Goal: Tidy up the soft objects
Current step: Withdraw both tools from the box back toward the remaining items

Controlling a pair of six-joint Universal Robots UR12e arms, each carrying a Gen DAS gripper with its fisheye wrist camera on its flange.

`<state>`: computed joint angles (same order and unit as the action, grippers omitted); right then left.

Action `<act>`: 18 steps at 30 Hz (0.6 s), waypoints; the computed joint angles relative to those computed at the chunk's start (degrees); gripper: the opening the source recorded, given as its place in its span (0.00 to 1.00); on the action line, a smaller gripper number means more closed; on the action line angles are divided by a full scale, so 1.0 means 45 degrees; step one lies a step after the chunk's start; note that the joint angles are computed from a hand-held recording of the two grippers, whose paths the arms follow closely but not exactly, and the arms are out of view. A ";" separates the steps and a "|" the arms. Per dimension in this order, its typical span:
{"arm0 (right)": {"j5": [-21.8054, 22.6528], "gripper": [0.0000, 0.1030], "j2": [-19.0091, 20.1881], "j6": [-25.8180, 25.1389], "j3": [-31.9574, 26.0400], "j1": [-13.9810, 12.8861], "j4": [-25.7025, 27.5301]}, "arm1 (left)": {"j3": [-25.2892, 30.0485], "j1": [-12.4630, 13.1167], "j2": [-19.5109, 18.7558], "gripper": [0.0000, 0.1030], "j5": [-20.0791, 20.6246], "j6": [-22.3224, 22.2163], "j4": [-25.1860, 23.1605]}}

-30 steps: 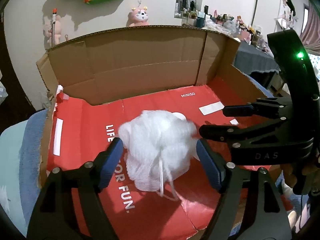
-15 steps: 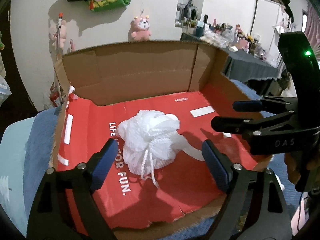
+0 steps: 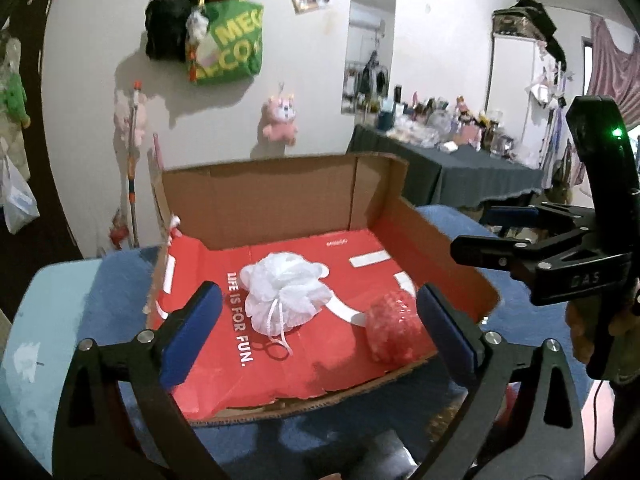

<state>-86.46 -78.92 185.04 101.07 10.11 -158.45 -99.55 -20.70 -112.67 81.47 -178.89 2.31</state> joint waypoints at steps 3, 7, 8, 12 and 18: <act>-0.0097 0.99 -0.0437 0.0148 0.0538 0.0056 -0.0896 | -0.0358 -0.0093 0.0244 0.97 0.0220 -0.0065 0.0612; -0.0421 1.00 -0.0953 0.0000 0.1179 0.0223 -0.1963 | -0.0964 -0.0249 0.0542 1.00 0.0645 -0.0247 0.1758; -0.0653 1.00 -0.1098 -0.0058 0.1372 0.0313 -0.2293 | -0.1177 -0.0318 0.0620 1.00 0.0862 -0.0215 0.2221; -0.1090 1.00 -0.1594 -0.0158 0.2048 0.0530 -0.3258 | -0.1780 -0.0419 0.0879 1.00 0.1037 -0.0320 0.3249; -0.1708 1.00 -0.2311 -0.0064 0.3303 0.0896 -0.4952 | -0.2904 -0.0632 0.1336 1.00 0.1543 -0.0901 0.4769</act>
